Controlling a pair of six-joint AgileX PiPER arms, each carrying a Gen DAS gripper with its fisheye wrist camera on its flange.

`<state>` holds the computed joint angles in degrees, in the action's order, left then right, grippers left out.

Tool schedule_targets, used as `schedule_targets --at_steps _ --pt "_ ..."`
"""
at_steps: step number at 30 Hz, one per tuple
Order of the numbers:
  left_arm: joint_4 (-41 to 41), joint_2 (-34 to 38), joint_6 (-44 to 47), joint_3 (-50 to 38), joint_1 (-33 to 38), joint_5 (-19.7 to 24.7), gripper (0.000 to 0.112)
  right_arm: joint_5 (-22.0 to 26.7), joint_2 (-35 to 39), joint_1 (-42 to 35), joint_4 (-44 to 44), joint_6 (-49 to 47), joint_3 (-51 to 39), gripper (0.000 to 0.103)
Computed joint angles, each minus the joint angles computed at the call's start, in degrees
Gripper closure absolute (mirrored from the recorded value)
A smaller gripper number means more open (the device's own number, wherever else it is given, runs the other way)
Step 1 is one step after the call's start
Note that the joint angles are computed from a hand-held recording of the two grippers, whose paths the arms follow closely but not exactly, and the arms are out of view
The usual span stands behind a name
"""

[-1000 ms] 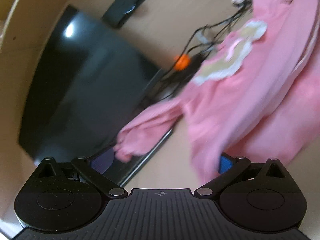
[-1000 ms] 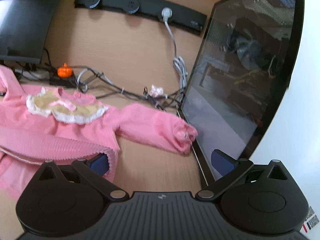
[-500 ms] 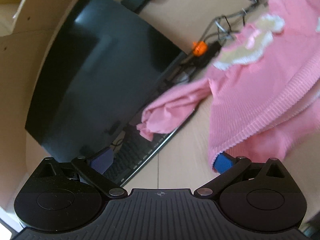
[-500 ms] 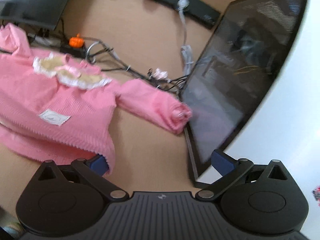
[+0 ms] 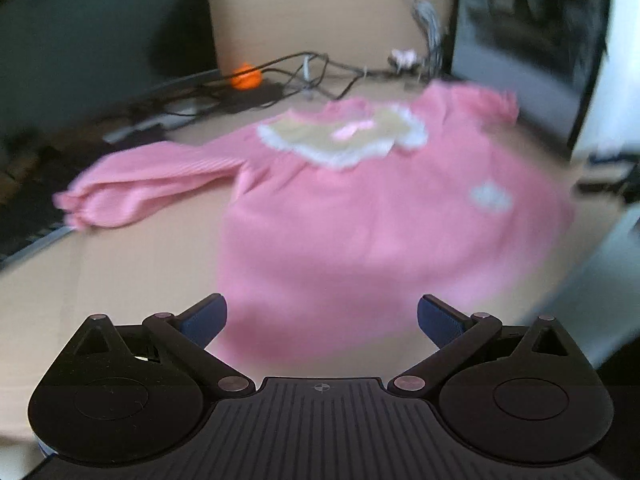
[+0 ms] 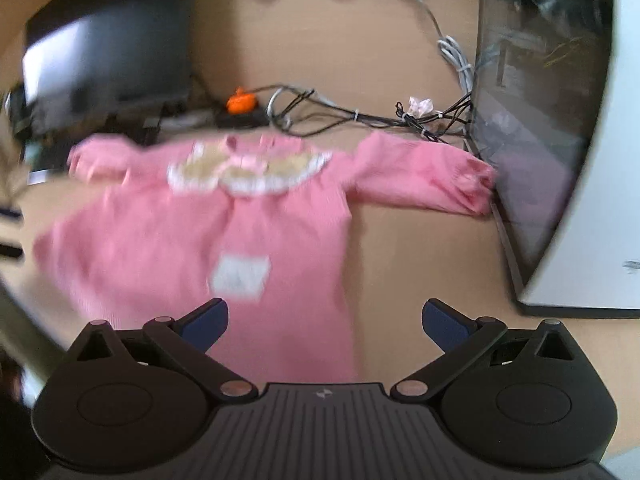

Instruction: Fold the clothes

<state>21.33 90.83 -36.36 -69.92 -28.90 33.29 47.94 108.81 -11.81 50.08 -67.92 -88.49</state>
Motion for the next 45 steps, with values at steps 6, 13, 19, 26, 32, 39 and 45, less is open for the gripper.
schedule_targets --at_steps 6,13,19,26,32,39,45 --pt "-23.2 15.0 17.3 -14.4 5.4 -1.8 0.009 0.7 8.7 9.3 -0.2 11.2 -8.8 0.000" --pt "-29.3 21.3 25.4 -21.3 10.1 4.9 0.009 -8.0 8.8 15.1 -8.5 21.3 -5.9 0.000" --pt "-39.1 20.2 37.4 -17.7 13.3 2.7 0.009 -13.1 7.8 20.5 -25.1 38.9 -5.7 0.000" --pt "-41.7 18.2 43.7 -16.9 14.3 8.8 0.009 -9.3 5.8 21.1 -31.9 41.3 -4.7 0.000" --pt "-47.3 18.2 45.0 -20.7 17.5 14.4 0.009 4.9 9.2 15.2 -22.4 34.8 -16.5 0.000" --pt "-47.3 33.5 29.8 -40.4 17.3 10.3 0.009 10.0 30.7 16.0 -21.1 36.3 -50.8 0.000" --pt "-37.6 36.5 22.2 -45.4 17.1 11.2 0.009 0.9 33.2 19.4 -36.1 29.9 -51.0 0.000"
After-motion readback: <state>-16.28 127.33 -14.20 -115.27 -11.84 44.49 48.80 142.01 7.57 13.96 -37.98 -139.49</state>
